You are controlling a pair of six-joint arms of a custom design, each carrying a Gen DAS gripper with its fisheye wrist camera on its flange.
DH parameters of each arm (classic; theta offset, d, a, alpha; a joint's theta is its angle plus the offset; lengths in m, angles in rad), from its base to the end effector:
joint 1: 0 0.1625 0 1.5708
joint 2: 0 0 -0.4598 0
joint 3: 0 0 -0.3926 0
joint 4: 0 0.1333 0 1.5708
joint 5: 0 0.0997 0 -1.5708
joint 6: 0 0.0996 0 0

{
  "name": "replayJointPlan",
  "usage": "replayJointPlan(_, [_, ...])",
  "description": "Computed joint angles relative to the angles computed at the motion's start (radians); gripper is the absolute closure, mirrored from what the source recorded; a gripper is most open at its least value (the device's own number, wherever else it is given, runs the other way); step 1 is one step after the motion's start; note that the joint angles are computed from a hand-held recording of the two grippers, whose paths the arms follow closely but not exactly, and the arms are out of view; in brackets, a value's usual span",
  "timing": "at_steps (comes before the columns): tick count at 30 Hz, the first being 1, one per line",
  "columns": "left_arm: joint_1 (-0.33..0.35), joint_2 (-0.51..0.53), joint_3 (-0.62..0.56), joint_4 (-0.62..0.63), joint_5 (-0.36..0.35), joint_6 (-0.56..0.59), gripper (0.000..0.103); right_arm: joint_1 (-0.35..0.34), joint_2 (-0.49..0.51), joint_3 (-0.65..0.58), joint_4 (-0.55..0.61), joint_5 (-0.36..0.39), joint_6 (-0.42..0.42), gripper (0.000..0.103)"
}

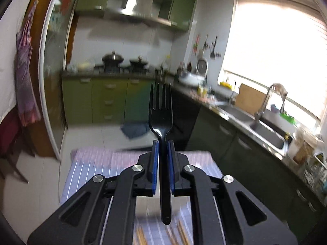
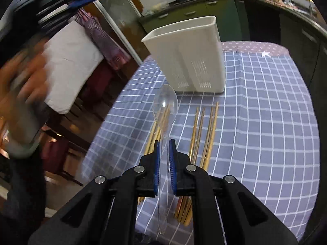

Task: Organize utensils
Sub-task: 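Drop the fork into the white holder with the left gripper while the right gripper lifts the spoon, then lower the spoon into the holder and open the right gripper while the left gripper returns to the chopsticks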

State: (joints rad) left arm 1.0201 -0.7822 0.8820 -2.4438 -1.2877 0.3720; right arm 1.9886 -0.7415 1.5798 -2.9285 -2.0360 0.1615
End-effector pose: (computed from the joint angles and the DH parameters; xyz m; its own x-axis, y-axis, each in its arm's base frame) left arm -0.3101 -0.8129 0.4487 -0.7213 0.5349 -0.4401 0.6834 0.4460 -0.5780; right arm 0.3782 -0.6334 0.1534 -0.9520 -0.0295 0.3046 -0.2018 0.8087 -0.5525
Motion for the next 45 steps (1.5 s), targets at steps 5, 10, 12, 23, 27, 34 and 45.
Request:
replayJointPlan(5, [0.004,0.121,-0.092,-0.09,0.04,0.058,0.094,-0.007,-0.049,0.084,-0.073,0.04,-0.016,0.093])
replayJointPlan(10, [0.018,0.161,-0.078,-0.147,0.069,0.084,0.094,0.002,-0.072,0.101,-0.127,0.026,-0.047,0.093])
replayJointPlan(12, [0.023,0.156,-0.056,-0.152,0.072,0.09,0.094,0.008,-0.073,0.091,-0.137,0.012,-0.063,0.093])
replayJointPlan(23, [0.036,0.013,0.124,-0.182,0.034,0.095,0.094,0.039,-0.005,-0.155,-0.121,-0.087,-0.173,0.093])
replayJointPlan(27, [0.039,-0.076,0.208,-0.158,0.033,0.084,0.094,0.041,0.091,-0.374,-0.105,-0.122,-0.242,0.093])
replayJointPlan(34, [0.061,-0.255,0.375,-0.08,0.027,0.055,0.093,0.024,0.382,-0.914,-0.096,-0.261,-0.423,0.093])
replayJointPlan(45, [0.072,-0.333,0.445,-0.031,0.01,0.091,0.091,-0.028,0.531,-1.108,-0.109,-0.301,-0.527,0.093])
